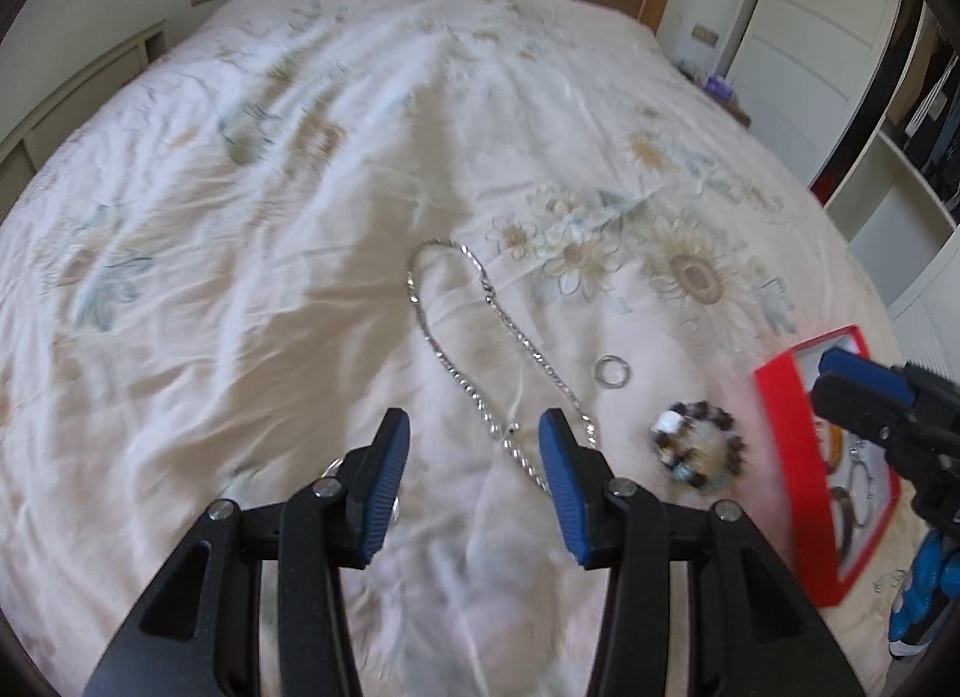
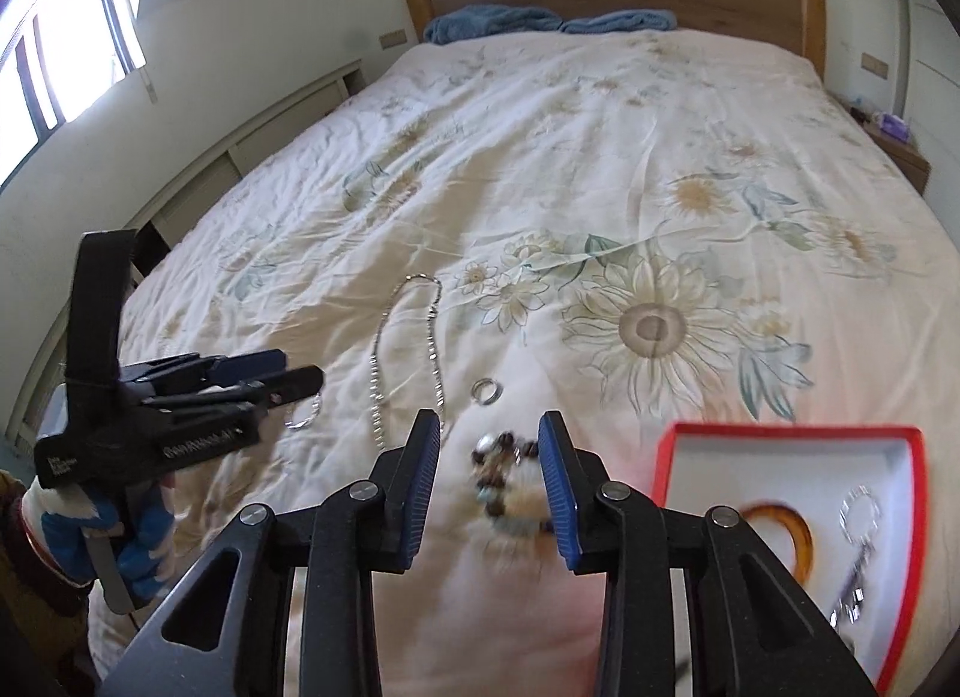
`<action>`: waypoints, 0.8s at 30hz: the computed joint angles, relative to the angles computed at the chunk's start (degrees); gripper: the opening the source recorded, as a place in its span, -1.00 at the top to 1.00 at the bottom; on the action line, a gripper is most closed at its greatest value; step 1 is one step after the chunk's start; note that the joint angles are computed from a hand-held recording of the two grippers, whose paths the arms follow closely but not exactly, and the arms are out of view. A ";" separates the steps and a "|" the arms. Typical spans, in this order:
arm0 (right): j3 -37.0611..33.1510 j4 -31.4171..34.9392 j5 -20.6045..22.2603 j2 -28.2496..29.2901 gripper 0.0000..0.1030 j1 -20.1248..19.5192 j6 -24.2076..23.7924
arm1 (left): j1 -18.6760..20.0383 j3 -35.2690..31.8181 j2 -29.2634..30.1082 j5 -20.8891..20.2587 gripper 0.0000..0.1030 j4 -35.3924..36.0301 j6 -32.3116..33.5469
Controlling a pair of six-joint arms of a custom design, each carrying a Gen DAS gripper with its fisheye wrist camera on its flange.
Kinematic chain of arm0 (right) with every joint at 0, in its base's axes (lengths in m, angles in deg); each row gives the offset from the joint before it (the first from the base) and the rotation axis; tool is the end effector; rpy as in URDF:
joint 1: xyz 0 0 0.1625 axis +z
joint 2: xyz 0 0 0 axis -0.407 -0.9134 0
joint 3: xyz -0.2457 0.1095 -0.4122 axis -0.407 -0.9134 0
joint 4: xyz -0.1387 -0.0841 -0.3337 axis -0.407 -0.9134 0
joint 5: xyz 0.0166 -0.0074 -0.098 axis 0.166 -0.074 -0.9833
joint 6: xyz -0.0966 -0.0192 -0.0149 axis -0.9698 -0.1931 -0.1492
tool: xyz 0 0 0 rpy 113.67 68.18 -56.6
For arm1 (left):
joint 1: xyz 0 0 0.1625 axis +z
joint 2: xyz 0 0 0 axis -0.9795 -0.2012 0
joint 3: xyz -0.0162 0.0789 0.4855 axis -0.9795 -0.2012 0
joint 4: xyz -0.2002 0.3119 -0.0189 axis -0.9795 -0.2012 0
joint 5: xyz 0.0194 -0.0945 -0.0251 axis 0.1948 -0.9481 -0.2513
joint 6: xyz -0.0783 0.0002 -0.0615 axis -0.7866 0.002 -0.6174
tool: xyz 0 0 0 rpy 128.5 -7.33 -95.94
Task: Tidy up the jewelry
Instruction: 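Grasp the silver chain with the left tool while the right tool grasps a silver ring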
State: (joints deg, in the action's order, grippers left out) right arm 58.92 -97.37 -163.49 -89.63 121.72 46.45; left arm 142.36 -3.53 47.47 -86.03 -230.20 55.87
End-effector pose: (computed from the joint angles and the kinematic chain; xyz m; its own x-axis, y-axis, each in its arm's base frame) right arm 0.2078 -0.7752 0.1515 -0.7779 -0.4167 0.4703 -0.5755 0.7731 -0.2668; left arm -0.1550 -0.7778 0.1459 -0.7979 0.0068 -0.6028 0.3265 0.8455 -0.4226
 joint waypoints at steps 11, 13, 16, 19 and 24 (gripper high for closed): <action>-14.27 12.38 -0.67 8.33 0.43 -1.73 -1.94 | 3.89 -11.82 6.45 -0.63 0.38 10.05 -1.84; -16.41 14.37 -1.19 9.60 0.46 -1.69 -2.27 | 4.17 -11.86 6.45 -1.11 0.45 9.30 -1.45; -20.22 18.43 -1.48 11.55 0.55 -1.78 -2.35 | 4.34 -11.85 6.54 -1.45 0.55 8.46 -0.62; -23.82 22.18 -2.34 13.47 0.57 -1.63 -2.76 | 4.46 -11.85 6.61 -1.74 0.64 7.48 -0.56; -27.47 25.91 -4.67 15.83 0.57 -1.04 -4.13 | 4.37 -11.49 6.64 -1.65 0.69 5.98 0.55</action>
